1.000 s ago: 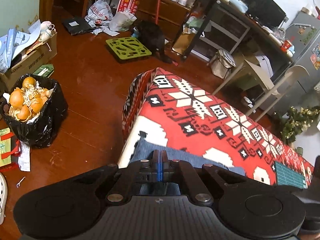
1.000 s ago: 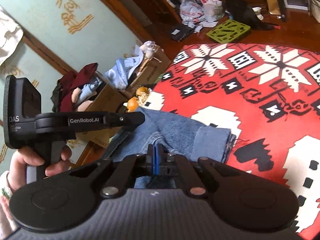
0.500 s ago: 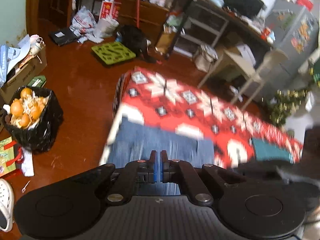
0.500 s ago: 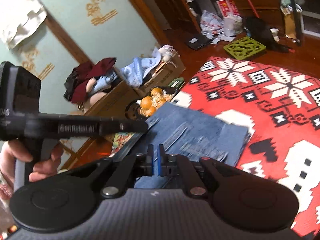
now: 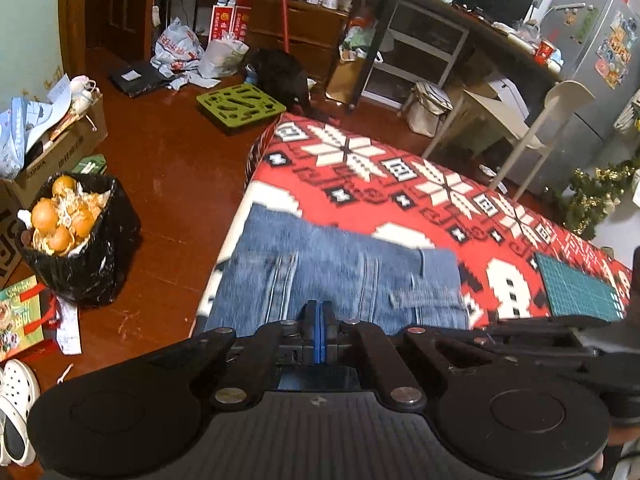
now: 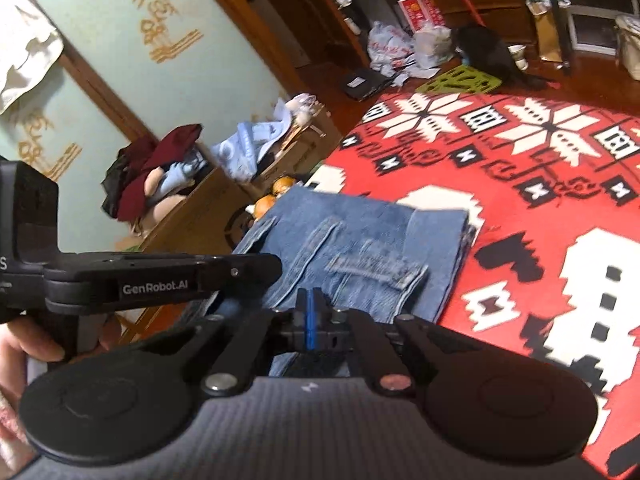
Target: Fold clothes
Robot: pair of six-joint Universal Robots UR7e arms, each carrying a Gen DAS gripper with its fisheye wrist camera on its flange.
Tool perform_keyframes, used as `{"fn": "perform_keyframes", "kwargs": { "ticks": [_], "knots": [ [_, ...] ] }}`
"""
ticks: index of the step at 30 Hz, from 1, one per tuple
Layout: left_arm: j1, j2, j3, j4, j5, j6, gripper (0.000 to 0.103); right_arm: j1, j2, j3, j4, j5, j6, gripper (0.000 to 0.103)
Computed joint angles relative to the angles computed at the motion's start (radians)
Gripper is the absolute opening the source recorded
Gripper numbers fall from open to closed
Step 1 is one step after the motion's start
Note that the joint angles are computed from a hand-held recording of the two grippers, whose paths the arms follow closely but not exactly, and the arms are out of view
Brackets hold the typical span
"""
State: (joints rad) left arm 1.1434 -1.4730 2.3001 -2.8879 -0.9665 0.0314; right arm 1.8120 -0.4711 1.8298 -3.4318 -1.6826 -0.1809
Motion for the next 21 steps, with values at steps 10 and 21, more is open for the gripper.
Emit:
{"fn": "perform_keyframes", "kwargs": {
  "ticks": [10, 21],
  "knots": [
    [0.026, 0.108, -0.105, 0.004, 0.023, 0.019, 0.003, -0.030, 0.016, -0.073, 0.032, 0.027, 0.106, 0.000],
    [0.063, 0.175, -0.169, -0.015, -0.017, -0.029, 0.003, -0.049, 0.044, -0.164, 0.104, -0.030, 0.116, 0.000]
  ]
}}
